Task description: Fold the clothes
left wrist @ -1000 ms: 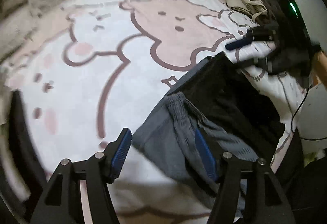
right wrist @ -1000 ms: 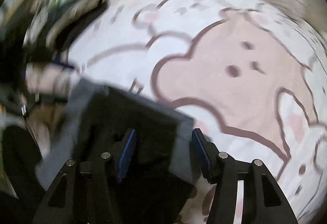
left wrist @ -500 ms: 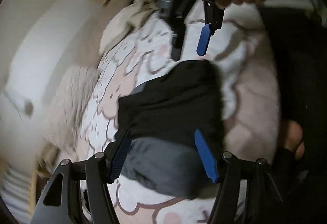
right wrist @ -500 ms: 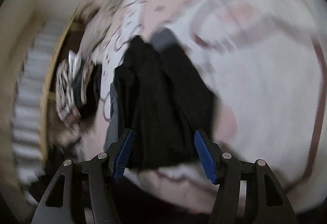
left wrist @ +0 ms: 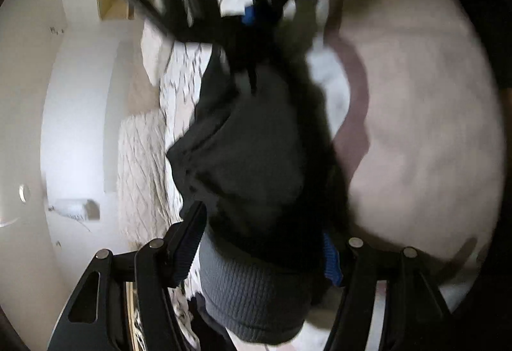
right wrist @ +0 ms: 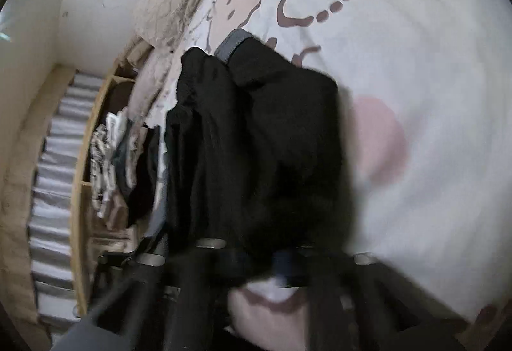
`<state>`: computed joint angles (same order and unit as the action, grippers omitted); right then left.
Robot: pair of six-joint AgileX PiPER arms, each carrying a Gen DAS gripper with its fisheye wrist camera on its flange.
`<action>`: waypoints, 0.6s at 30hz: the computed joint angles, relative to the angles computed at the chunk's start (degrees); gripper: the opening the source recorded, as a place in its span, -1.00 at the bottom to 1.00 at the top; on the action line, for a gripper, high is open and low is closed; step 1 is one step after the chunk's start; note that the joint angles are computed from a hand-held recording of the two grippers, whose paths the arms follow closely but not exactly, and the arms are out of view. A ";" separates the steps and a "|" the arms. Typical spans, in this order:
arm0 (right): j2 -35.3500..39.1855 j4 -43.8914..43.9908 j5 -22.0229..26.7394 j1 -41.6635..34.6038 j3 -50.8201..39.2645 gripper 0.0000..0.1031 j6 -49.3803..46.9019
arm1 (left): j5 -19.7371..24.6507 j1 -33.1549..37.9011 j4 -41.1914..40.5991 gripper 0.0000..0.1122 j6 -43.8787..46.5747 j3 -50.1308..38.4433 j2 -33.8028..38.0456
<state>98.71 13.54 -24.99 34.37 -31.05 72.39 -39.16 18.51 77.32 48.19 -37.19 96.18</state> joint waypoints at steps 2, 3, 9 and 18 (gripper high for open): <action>-2.13 -0.74 0.23 -2.02 1.09 -0.84 -0.03 | 1.36 0.28 -0.43 -0.10 -0.33 -1.58 0.90; -3.82 -0.39 1.27 -2.87 1.53 -0.85 -1.60 | 1.81 0.52 -0.67 -0.10 -0.31 -2.34 1.44; -8.86 3.39 7.03 -4.85 2.54 -0.86 -10.72 | 3.92 1.53 -2.44 -0.11 1.34 -6.42 4.36; -6.16 -2.35 4.27 -4.84 5.35 -0.86 -2.00 | 5.29 3.86 -6.02 -0.29 9.57 -15.29 9.89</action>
<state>92.55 11.19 -20.72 29.54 -25.70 70.39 -33.88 22.36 71.30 57.75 -52.48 106.07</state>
